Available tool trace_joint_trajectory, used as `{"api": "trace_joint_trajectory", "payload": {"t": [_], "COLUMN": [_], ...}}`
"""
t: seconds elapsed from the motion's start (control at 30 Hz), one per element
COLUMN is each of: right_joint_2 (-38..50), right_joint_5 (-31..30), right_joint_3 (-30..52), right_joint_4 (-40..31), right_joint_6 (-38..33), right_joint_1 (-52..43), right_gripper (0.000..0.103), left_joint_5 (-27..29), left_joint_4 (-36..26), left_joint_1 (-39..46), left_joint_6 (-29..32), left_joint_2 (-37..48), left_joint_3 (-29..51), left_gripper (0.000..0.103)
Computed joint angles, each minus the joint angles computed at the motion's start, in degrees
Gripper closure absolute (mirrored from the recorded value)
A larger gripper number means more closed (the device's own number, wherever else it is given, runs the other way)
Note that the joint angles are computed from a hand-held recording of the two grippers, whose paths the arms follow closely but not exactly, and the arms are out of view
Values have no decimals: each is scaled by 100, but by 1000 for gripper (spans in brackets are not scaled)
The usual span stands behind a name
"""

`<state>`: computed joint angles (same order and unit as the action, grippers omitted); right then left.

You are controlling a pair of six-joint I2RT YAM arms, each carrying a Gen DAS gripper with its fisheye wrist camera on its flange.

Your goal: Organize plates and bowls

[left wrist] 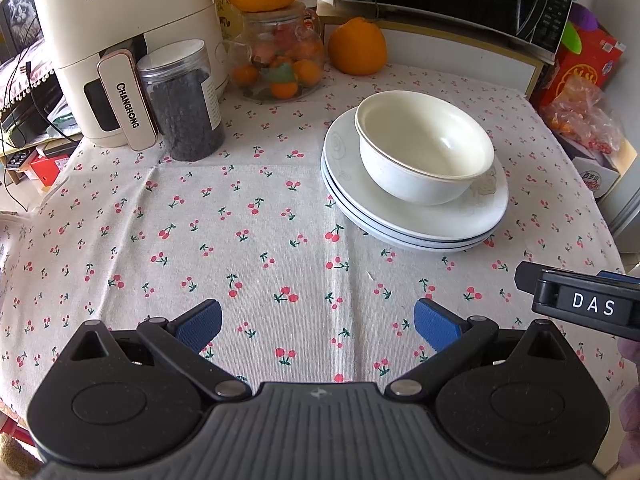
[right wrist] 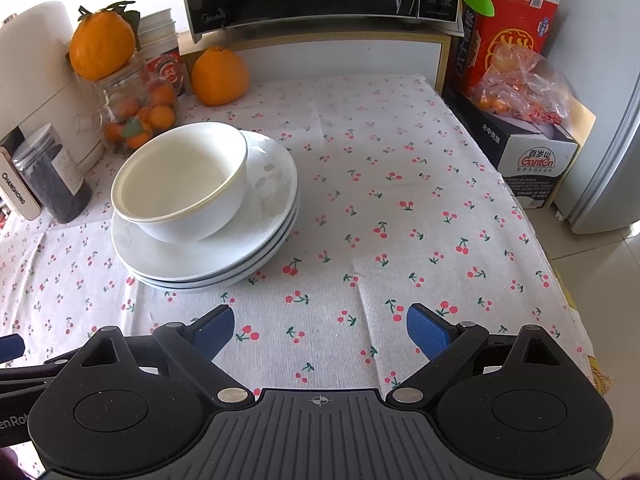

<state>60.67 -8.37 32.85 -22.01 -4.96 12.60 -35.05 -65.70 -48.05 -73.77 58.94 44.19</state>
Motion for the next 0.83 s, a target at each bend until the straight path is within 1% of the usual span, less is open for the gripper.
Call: {"api": "trace_joint_trajectory", "payload": {"t": [0.6, 0.83], "right_joint_2": [8, 8], "right_joint_5": [23, 30], "right_joint_3": [-13, -30], "right_joint_4": [10, 27], "right_joint_6": [5, 3], "right_joint_1": [21, 29], "right_gripper": [8, 8], "left_joint_5": [-8, 54], "left_joint_4": [-41, 27], "left_joint_1": [-104, -4], "left_joint_6": [-63, 101], "left_joint_2": [40, 13], "left_joint_3": [14, 7], "left_gripper": [0, 1]}}
